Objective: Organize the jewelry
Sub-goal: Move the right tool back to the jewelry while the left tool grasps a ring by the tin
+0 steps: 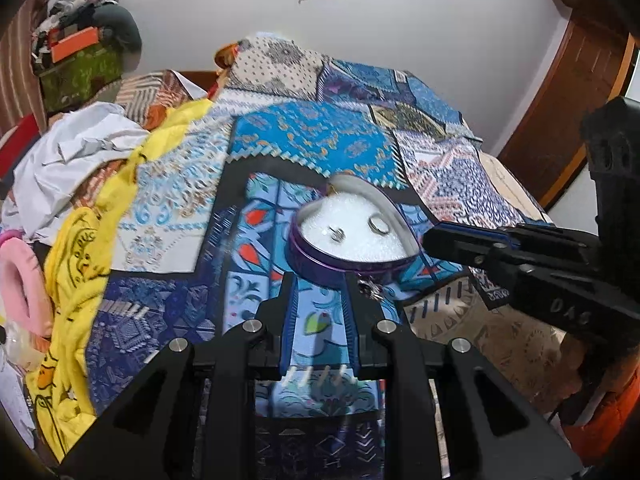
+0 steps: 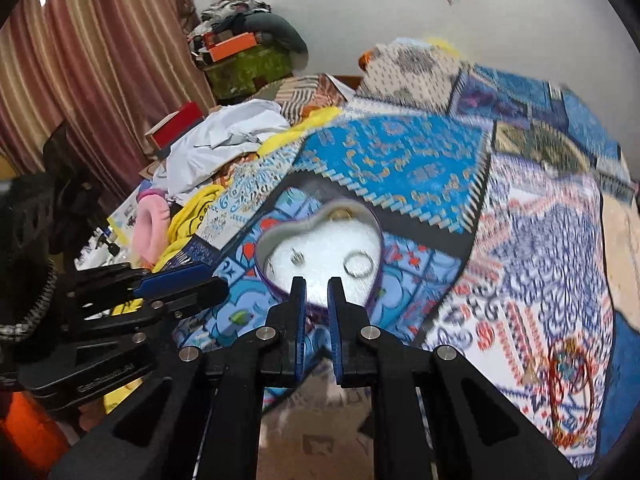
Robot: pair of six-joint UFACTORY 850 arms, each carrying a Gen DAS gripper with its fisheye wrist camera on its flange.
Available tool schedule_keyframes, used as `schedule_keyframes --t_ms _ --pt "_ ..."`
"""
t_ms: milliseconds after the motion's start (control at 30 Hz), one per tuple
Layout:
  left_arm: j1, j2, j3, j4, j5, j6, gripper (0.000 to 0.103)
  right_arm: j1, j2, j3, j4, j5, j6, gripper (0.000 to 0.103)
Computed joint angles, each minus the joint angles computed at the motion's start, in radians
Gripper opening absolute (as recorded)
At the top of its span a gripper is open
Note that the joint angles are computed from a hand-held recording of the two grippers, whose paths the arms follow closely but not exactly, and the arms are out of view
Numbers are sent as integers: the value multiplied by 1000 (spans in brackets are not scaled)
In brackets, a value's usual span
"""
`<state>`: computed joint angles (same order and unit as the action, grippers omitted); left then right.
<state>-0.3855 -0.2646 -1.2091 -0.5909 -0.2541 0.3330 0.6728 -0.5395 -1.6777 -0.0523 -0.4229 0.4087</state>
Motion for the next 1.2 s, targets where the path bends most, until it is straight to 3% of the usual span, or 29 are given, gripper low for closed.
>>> schedule_keyframes --t_ms 100,200,367,500,533,567,633,800,900,1033,1200 --pt "-2 -24 -18 -145 -46 153 24 -14 19 27 1 -22 29 13" --pt "-21 -53 -42 -84 -53 102 41 -26 42 57 -10 -28 65 15" --pt "-43 -111 -97 23 -82 -3 41 -35 96 120 -106 -21 163 18" --pt "-63 -128 -107 146 -53 -128 41 -36 142 174 -250 -16 304 42" --pt "-67 -131 -108 181 -44 -163 41 -37 157 193 -291 -7 348 44" --pt "-72 -133 -109 227 -37 -209 41 -38 167 205 -320 -5 381 44" --pt "-84 -136 -110 356 -23 -334 30 -43 186 228 -353 -8 420 44" --pt "-94 -129 -106 478 -17 -453 30 -63 242 297 -437 -3 530 44" --pt "-96 -106 -93 453 -15 -429 30 -75 274 335 -500 -14 604 44" --pt "-102 -71 -91 527 12 -489 30 -86 307 376 -572 -31 691 44" --pt "-105 -83 -141 710 30 -657 30 -93 332 409 -604 -44 732 44"
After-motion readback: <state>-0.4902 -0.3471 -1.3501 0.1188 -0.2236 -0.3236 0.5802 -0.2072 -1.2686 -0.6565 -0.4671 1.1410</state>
